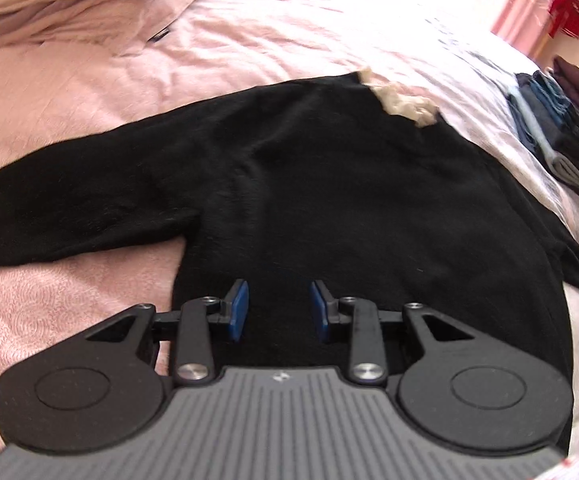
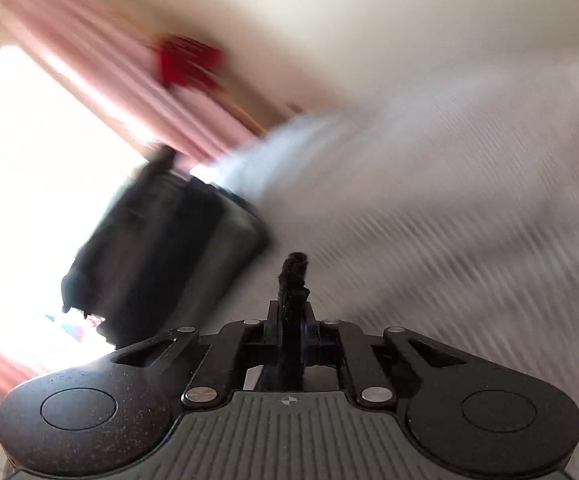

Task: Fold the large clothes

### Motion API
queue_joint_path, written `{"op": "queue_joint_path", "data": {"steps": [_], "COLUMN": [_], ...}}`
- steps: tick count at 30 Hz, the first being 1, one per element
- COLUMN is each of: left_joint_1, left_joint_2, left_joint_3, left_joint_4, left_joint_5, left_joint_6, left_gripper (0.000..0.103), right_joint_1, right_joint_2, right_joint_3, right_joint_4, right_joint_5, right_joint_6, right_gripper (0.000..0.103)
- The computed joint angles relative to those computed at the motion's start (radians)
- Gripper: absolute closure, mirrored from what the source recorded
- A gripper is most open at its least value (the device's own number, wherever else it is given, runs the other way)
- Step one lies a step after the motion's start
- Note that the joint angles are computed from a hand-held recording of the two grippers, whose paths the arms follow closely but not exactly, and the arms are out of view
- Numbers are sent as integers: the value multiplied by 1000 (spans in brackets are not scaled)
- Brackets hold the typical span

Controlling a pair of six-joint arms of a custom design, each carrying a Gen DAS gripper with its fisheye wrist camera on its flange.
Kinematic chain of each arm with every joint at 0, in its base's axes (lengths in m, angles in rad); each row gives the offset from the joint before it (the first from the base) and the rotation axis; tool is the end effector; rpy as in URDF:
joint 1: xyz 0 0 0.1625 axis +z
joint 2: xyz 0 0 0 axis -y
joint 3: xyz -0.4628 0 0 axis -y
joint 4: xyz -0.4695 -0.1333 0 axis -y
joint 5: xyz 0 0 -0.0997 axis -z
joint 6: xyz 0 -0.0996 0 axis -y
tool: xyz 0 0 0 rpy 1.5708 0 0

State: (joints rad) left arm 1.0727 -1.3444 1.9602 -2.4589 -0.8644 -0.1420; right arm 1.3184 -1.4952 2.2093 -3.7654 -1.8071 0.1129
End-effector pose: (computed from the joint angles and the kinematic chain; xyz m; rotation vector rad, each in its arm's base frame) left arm -0.1144 -0.6248 0.2961 0.3167 2.4688 -0.6116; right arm -0.0172 -0.5070 0.4070 -0.6129 -2.0487 1.9199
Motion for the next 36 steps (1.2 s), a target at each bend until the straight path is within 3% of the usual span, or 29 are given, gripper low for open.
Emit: {"op": "queue_joint_path", "data": {"steps": [3, 6, 8, 10, 12, 13, 15, 17, 19, 21, 23, 26, 29, 32, 34, 35, 36], "left_joint_1": [-11, -20, -28, -35, -47, -53, -67, -84, -98, -101, -91, -58, -15, 48, 87, 99, 113], "left_joint_2": [-15, -30, -48, -74, -117, -142, -197, -260, -320, -380, -445, -527, -584, -622, -630, -633, -637], "left_joint_3": [20, 44, 63, 81, 105, 115, 135, 158, 180, 196, 218, 267, 324, 376, 409, 419, 427], "left_joint_4": [5, 28, 63, 100, 147, 173, 227, 286, 355, 423, 436, 394, 342, 253, 182, 156, 132], "left_joint_5": [-23, -34, -31, -26, -7, 1, 23, 48, 79, 70, 13, -104, -208, -321, -369, -382, -400], "left_joint_6": [12, -5, -32, -55, -78, -86, -111, -149, -209, -287, -357, -432, -487, -514, -543, -556, -558], "left_gripper": [74, 74, 74, 74, 74, 74, 73, 67, 64, 65, 65, 65, 65, 66, 72, 91, 97], "right_joint_1": [-5, -40, -52, -71, -57, -32, 36, 105, 151, 189, 235, 299, 351, 348, 365, 370, 386], "right_joint_2": [7, 18, 39, 38, 21, 12, 3, -17, -81, -149, -195, -209, -182, -157, -120, -107, -89], "right_joint_3": [-41, -90, -124, -117, -116, -116, -107, -48, 29, 99, 157, 231, 291, 346, 356, 356, 344], "right_joint_4": [-31, 125, 270, 274, 297, 313, 298, 281, 380, 549, 718, 858, 885, 821, 757, 746, 748], "right_joint_5": [23, -37, -118, -99, -119, -174, -311, -380, -316, -219, -125, -17, 3, 62, 45, 47, 19], "right_joint_6": [-79, -92, -71, -20, 23, 9, -69, -154, -120, -51, 2, 94, 178, 240, 280, 285, 292], "right_gripper": [99, 99, 99, 99, 88, 82, 64, 63, 63, 63, 63, 63, 63, 63, 63, 67, 90]}}
